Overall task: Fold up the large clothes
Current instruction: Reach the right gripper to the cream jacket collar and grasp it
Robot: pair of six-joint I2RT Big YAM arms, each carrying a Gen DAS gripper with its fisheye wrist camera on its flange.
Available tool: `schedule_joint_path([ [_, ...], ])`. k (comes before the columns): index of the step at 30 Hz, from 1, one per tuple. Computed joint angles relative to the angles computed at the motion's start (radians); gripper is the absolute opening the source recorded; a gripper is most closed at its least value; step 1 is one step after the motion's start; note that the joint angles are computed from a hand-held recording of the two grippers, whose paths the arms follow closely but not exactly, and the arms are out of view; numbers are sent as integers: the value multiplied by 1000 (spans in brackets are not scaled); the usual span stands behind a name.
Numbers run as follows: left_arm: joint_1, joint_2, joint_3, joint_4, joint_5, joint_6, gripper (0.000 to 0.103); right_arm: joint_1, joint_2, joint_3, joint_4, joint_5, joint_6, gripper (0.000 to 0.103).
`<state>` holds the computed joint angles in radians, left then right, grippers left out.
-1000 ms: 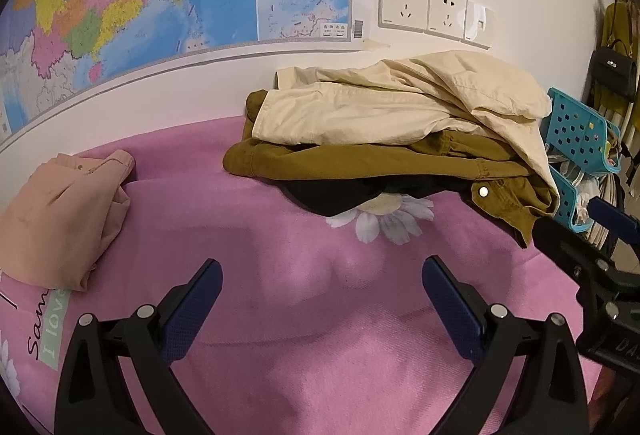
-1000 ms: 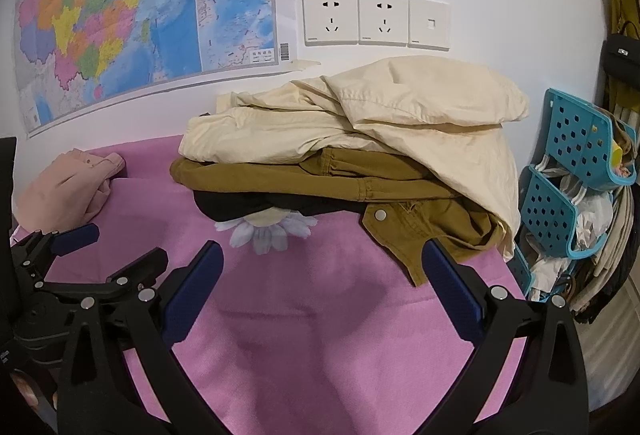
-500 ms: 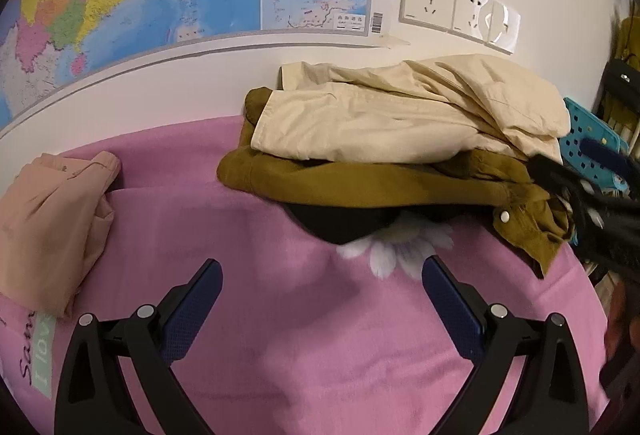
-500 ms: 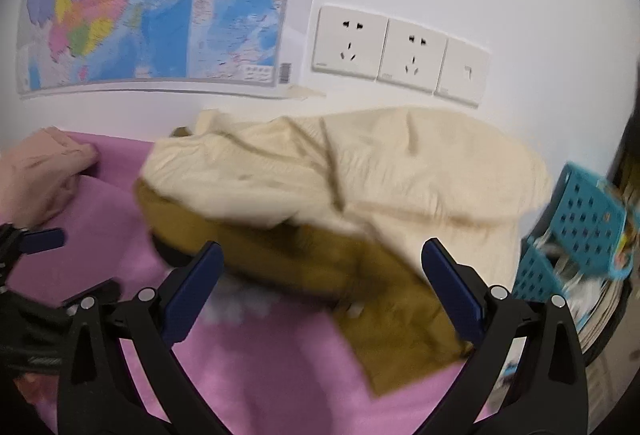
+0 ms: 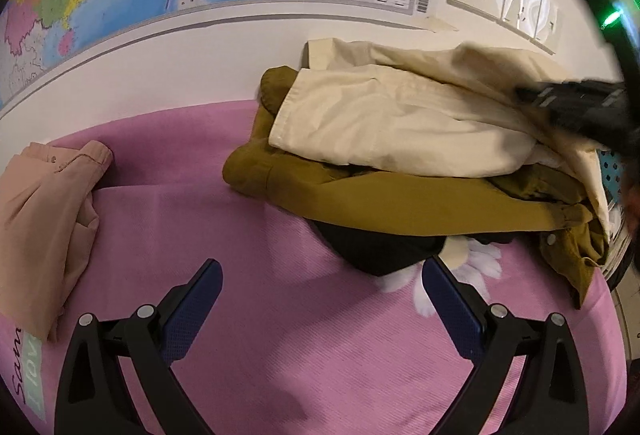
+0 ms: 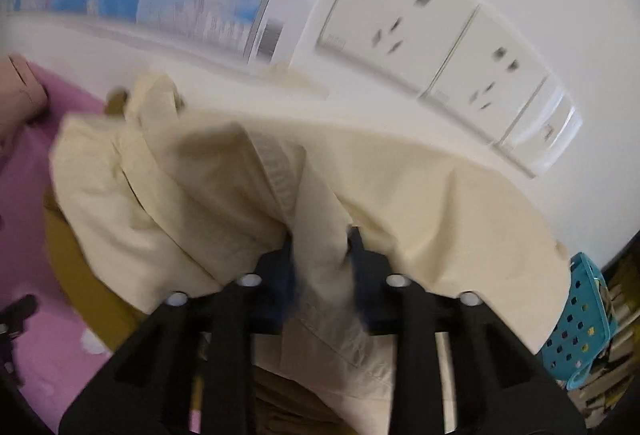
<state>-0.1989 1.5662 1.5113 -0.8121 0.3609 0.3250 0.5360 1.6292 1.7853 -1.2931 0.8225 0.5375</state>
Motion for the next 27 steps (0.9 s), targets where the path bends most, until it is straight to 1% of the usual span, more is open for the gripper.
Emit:
schedule_joint_path([
  [1,1,5,3,6,0,1,97,7,-43,-20,26,9,-3,21],
  [2,3,9,5,16,-1,2,97,9,-75,-37,48,4,-6,21],
  [3,3,16,11,19,-2,0,97,12,-130,-60,71,-6,8,21],
  [4,3,27,22,14,0,-1,97,13,-155,-68,68,-1,23,22],
  [6,2,41,39,6,1,0,97,12,-177,-62,20,-7,57,31],
  [7,0,43,40,13,-4,1,97,14,-171,-53,0,-7,50,45],
  [8,-1,46,43,19,-11,5,97,26,-149,-33,-46,9,33,73],
  [9,-1,50,46,26,-14,9,97,44,-127,-15,-59,38,-2,83],
  [10,-1,54,50,31,-14,8,97,59,-117,-16,-43,57,-52,89],
  [12,1,60,60,32,-13,-1,97,81,-58,33,-37,77,-157,90],
  [14,3,64,64,31,-10,-7,97,78,2,84,-46,45,-231,90],
  [16,6,67,63,35,-8,-2,97,64,60,135,-43,-14,-278,89],
  [17,6,65,59,35,-9,0,97,60,92,167,-59,-5,-282,89],
  [18,5,67,60,32,-8,3,97,47,134,207,-82,-2,-305,89],
  [19,2,60,51,31,-10,2,97,37,165,235,-115,-13,-306,78],
  [20,3,62,51,28,-11,4,97,29,185,254,-143,-22,-299,50],
  [21,4,63,53,23,-7,7,97,19,197,273,-167,-59,-296,35],
  [22,5,63,52,21,-1,12,97,11,184,274,-158,-109,-281,7],
  [23,6,64,52,21,6,19,97,10,153,270,-137,-133,-257,7],
  [26,16,67,51,32,47,35,97,28,60,265,-90,-75,-226,5],
  [27,19,71,57,27,65,38,97,38,10,265,-63,-51,-209,5],
])
